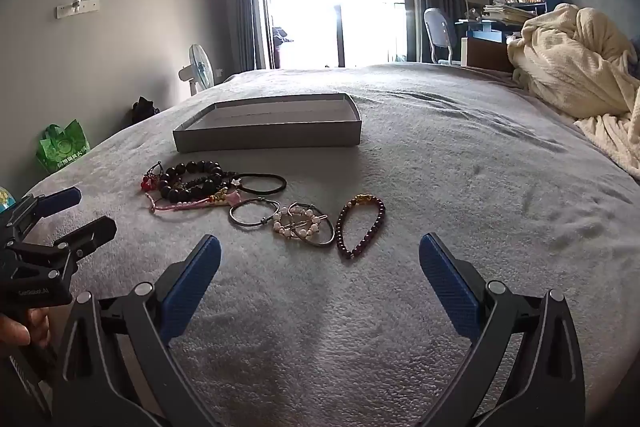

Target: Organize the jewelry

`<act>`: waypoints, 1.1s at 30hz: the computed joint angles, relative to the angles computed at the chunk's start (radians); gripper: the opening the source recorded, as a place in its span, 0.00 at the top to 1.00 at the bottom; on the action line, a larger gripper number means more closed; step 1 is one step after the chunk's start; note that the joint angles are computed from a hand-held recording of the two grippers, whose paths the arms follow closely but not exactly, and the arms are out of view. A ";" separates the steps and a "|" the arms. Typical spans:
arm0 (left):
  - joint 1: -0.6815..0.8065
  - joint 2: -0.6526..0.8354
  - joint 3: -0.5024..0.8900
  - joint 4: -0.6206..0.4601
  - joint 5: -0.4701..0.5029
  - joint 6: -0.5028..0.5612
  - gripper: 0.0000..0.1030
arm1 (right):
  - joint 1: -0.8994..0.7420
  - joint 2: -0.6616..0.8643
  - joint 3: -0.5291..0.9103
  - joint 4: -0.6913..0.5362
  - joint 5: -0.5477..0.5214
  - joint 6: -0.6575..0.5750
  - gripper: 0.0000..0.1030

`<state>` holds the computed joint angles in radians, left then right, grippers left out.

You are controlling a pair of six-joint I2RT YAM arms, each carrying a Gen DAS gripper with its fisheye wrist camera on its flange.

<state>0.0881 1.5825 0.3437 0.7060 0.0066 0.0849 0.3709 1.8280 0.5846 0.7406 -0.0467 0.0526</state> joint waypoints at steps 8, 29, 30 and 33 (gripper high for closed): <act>-0.014 0.016 0.010 -0.006 -0.020 -0.005 0.05 | -0.008 -0.029 -0.007 -0.024 -0.007 -0.002 0.05; -0.023 0.000 -0.001 -0.007 -0.039 -0.021 0.05 | 0.002 0.014 0.007 -0.001 -0.003 0.002 0.05; -0.024 -0.002 -0.003 -0.008 -0.041 -0.021 0.05 | 0.001 0.015 0.007 0.000 -0.003 0.002 0.05; -0.022 -0.015 -0.009 -0.008 -0.036 -0.028 0.05 | 0.000 0.013 0.007 -0.003 -0.005 0.002 0.05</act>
